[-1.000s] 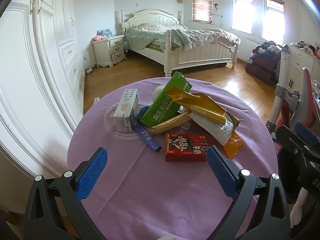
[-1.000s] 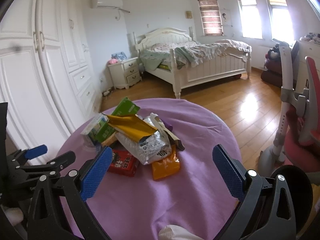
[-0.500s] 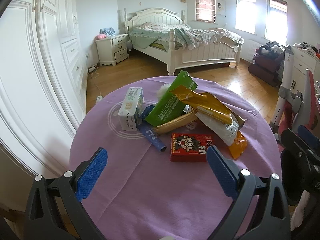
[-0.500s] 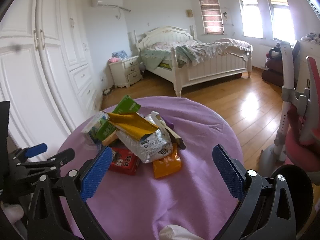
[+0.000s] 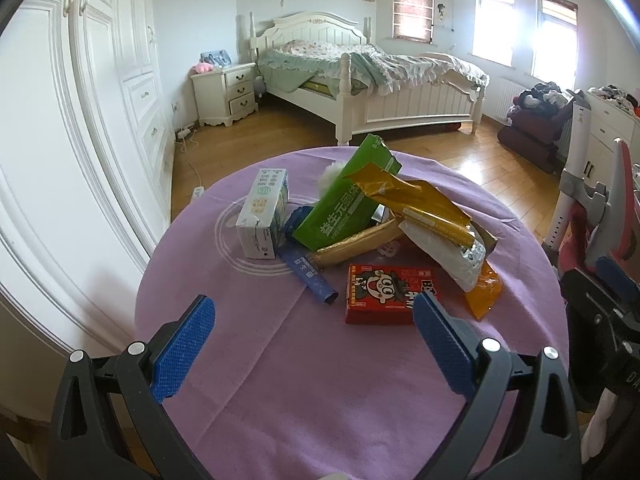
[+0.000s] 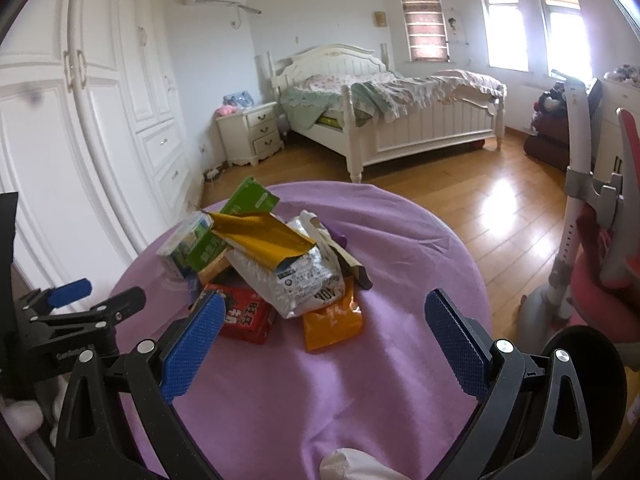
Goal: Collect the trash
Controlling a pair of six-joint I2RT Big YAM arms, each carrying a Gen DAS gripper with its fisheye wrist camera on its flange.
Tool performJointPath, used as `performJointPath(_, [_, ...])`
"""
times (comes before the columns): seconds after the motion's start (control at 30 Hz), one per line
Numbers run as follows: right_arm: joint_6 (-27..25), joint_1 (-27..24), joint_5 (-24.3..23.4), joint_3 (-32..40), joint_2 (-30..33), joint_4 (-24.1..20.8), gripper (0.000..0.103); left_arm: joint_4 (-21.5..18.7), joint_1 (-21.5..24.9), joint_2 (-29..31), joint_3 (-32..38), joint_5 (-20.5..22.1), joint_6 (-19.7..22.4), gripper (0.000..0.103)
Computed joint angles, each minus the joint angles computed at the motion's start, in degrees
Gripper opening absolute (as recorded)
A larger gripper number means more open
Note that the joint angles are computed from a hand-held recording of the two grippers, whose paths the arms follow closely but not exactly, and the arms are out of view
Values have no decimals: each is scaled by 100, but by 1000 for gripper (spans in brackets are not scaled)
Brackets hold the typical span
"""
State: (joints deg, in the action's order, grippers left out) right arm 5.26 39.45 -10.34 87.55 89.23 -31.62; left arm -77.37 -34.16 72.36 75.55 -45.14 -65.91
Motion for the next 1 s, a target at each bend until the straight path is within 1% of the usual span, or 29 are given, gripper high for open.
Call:
performJointPath(0.43, [-39, 38, -38, 223, 214, -99, 99, 192, 153, -47, -93, 82, 212, 98])
performJointPath(0.67, [-116, 69, -55, 475, 467, -217, 99, 503, 380, -127, -243, 223, 491, 98])
performJointPath(0.73, [-167, 66, -202, 615, 592, -348, 99, 729, 470, -212, -359, 330, 645, 98])
performJointPath(0.77, [-160, 52, -320, 722, 674, -448, 99, 964, 560, -315, -479, 445, 817, 98])
performJointPath(0.83, [-48, -17, -657, 1105, 910, -753, 99, 1240, 772, -492, -665, 585, 1031, 98])
performJointPath(0.87, [-9, -23, -727, 1304, 1012, -848, 99, 1377, 962, -612, -784, 646, 1117, 98])
performJointPath(0.93, [-150, 12, -724, 1773, 1217, -916, 99, 1729, 1333, -791, -982, 853, 1396, 98])
performJointPath(0.97, [-231, 19, -835, 2028, 1338, -944, 99, 1942, 1600, -861, -1078, 1033, 1630, 98])
performJointPath(1.0, [-254, 14, -1112, 2463, 1575, -1095, 99, 2073, 1825, -864, -1119, 1184, 1832, 98])
